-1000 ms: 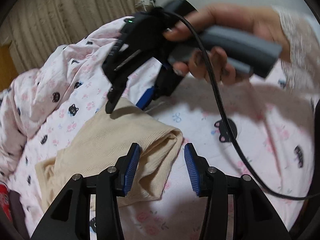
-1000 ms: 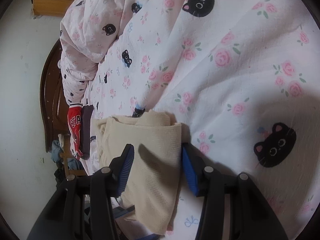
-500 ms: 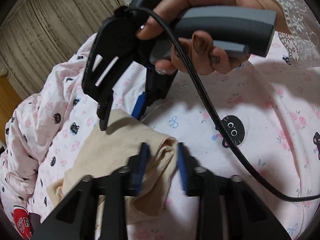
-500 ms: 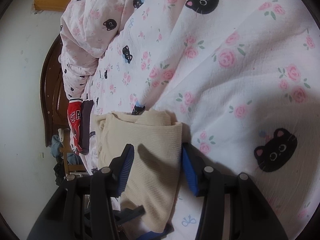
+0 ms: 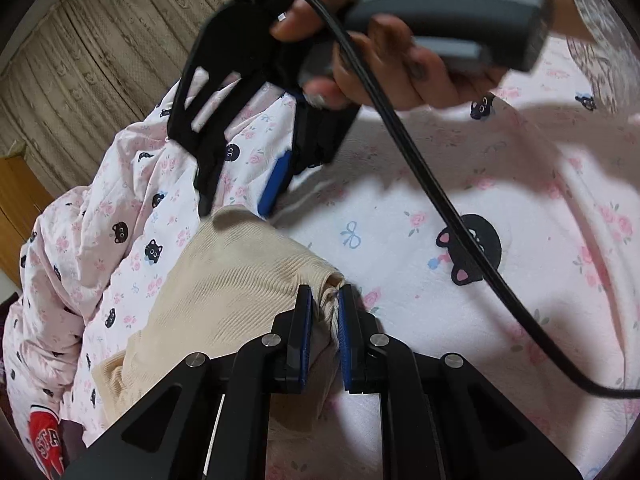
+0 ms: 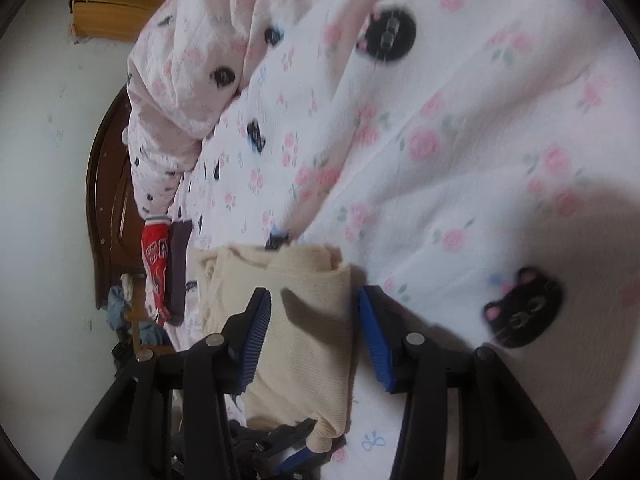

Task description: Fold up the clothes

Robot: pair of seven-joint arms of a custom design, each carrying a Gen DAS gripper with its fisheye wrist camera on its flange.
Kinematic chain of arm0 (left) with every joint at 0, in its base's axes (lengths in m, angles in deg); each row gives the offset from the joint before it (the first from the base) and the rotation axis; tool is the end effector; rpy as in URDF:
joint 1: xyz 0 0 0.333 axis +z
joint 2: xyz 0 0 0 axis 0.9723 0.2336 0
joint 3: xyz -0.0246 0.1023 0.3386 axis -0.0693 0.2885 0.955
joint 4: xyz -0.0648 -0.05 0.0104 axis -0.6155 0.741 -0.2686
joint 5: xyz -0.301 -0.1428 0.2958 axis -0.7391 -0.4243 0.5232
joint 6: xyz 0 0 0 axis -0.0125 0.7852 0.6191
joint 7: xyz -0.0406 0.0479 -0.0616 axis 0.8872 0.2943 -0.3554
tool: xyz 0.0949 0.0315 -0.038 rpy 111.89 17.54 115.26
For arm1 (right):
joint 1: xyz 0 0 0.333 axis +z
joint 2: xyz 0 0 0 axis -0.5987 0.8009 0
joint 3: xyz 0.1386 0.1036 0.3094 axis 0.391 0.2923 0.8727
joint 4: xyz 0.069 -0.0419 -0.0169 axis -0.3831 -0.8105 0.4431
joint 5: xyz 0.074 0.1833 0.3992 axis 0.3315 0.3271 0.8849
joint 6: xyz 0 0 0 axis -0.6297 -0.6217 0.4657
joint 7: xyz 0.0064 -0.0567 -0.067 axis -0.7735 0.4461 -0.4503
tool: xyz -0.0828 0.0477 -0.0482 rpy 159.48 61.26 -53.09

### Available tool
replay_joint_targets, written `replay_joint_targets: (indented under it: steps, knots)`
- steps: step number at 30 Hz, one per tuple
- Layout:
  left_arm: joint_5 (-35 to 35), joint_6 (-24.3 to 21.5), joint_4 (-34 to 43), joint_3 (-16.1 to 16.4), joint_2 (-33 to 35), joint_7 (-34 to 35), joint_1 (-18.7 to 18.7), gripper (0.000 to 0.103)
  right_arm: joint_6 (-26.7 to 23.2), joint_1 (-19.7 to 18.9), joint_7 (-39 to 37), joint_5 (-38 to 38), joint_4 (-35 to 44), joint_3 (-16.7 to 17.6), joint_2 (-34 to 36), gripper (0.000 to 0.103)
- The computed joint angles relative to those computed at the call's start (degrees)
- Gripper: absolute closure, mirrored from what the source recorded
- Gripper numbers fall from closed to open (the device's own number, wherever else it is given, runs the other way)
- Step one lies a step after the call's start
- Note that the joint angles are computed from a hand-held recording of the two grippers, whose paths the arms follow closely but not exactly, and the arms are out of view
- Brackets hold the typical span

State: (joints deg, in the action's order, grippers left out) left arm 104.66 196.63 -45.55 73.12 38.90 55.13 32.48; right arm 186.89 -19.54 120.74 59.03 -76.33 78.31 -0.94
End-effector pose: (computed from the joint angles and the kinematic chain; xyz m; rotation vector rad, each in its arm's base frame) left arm 0.5385 -0.4713 0.3839 -0.3603 2.3770 -0.7715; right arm 0.7133 0.3875 0.5684 -1.6411 1.6652 0.6249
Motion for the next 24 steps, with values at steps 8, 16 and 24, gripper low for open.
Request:
replay_joint_targets:
  steps: [8, 16, 24]
  knots:
    - [-0.3, 0.9, -0.2, 1.6, 0.0, -0.7, -1.4, 0.093, -5.1, 0.8, 2.8, -4.8, 7.3, -1.1, 3.2, 0.055]
    - [-5.0, 2.7, -1.2, 0.0, -0.4, 2.6, 0.1, 0.093, -5.2, 1.7, 3.6, -5.8, 7.1, -0.5, 4.7, 0.064]
    - [-10.6, 6.7, -2.7, 6.3, -0.5, 6.1, -5.9, 0.094, 0.8, 0.0, 1.2, -1.4, 0.9, 0.6, 1.0, 0.096]
